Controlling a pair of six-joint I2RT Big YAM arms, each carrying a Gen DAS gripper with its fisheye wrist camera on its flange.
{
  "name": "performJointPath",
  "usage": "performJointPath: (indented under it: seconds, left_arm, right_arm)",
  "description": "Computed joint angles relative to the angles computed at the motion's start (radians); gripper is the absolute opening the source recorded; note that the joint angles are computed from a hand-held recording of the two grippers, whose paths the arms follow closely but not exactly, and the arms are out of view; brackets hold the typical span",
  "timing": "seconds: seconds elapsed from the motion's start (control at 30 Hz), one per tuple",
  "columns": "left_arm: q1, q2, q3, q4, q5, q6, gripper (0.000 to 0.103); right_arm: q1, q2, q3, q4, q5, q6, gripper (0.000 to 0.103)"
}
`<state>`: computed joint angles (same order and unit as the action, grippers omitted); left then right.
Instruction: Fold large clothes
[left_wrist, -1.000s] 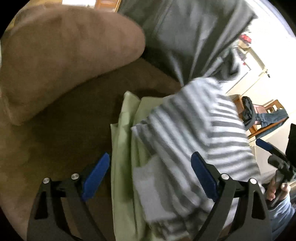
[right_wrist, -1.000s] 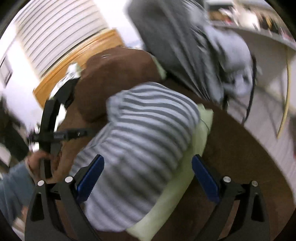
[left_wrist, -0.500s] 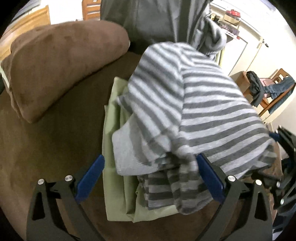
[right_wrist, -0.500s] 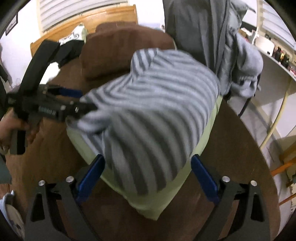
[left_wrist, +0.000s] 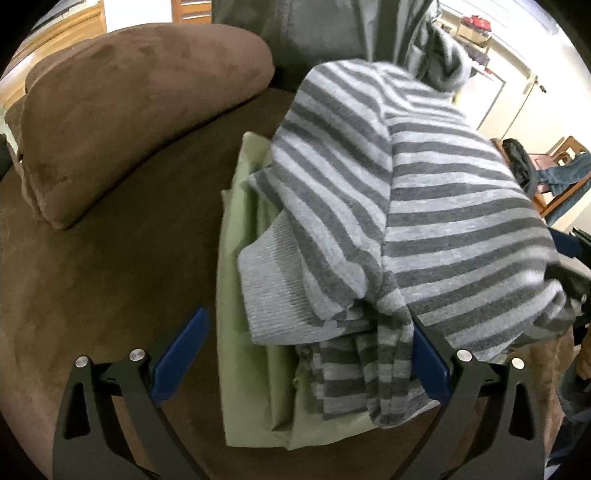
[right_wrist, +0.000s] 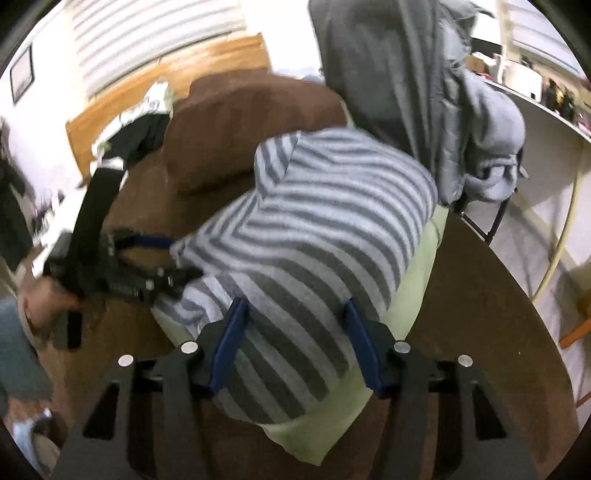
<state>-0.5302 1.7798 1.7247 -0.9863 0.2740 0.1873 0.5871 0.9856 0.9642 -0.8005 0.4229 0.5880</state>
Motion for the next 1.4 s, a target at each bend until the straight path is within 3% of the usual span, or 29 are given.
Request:
performJointPath:
  seconds: [0.23, 0.5, 0.53, 0.57, 0.6, 0.63, 0.8, 1.0, 1.13, 1.27, 1.4]
  left_arm:
    - [0.014, 0.006, -0.022, 0.015, 0.060, -0.034, 0.098]
    - [0.015, -0.008, -0.018, 0.020, 0.074, -0.036, 0.097]
    - [0.014, -0.014, -0.016, 0.017, 0.077, -0.035, 0.096]
    - [0.012, -0.022, -0.012, 0.010, 0.078, -0.034, 0.096]
    - [0.012, -0.035, -0.011, 0.001, 0.081, -0.033, 0.096]
    - [0.012, -0.047, -0.015, 0.001, 0.076, -0.032, 0.096]
    - [0.006, -0.161, -0.069, -0.006, 0.030, -0.008, 0.096]
    - [0.008, -0.347, -0.175, -0.006, 0.010, -0.038, 0.096]
    - [-0.009, -0.465, -0.242, -0.035, -0.021, -0.059, 0.097]
    - [-0.038, -0.588, -0.324, -0.066, -0.033, -0.101, 0.096]
    - [-0.091, -0.710, -0.417, -0.078, -0.081, -0.148, 0.097]
  right_arm:
    - [-0.019, -0.009, -0.027, -0.005, -0.038, 0.009, 0.055]
    - [0.011, 0.002, -0.004, -0.034, 0.029, 0.080, 0.057]
    - [0.029, 0.000, 0.002, -0.042, 0.071, 0.105, 0.059]
    - [0.044, -0.001, 0.009, -0.054, 0.100, 0.124, 0.071]
    - [0.064, -0.001, 0.021, -0.076, 0.131, 0.149, 0.091]
    - [0.081, 0.002, 0.034, -0.101, 0.158, 0.175, 0.098]
    - [0.172, 0.014, 0.102, -0.231, 0.244, 0.291, 0.097]
    - [0.309, 0.027, 0.189, -0.404, 0.300, 0.421, 0.097]
    - [0.447, 0.040, 0.243, -0.561, 0.372, 0.547, 0.097]
    - [0.597, 0.078, 0.301, -0.756, 0.420, 0.745, 0.097]
    - [0.721, 0.127, 0.344, -0.882, 0.432, 0.906, 0.097]
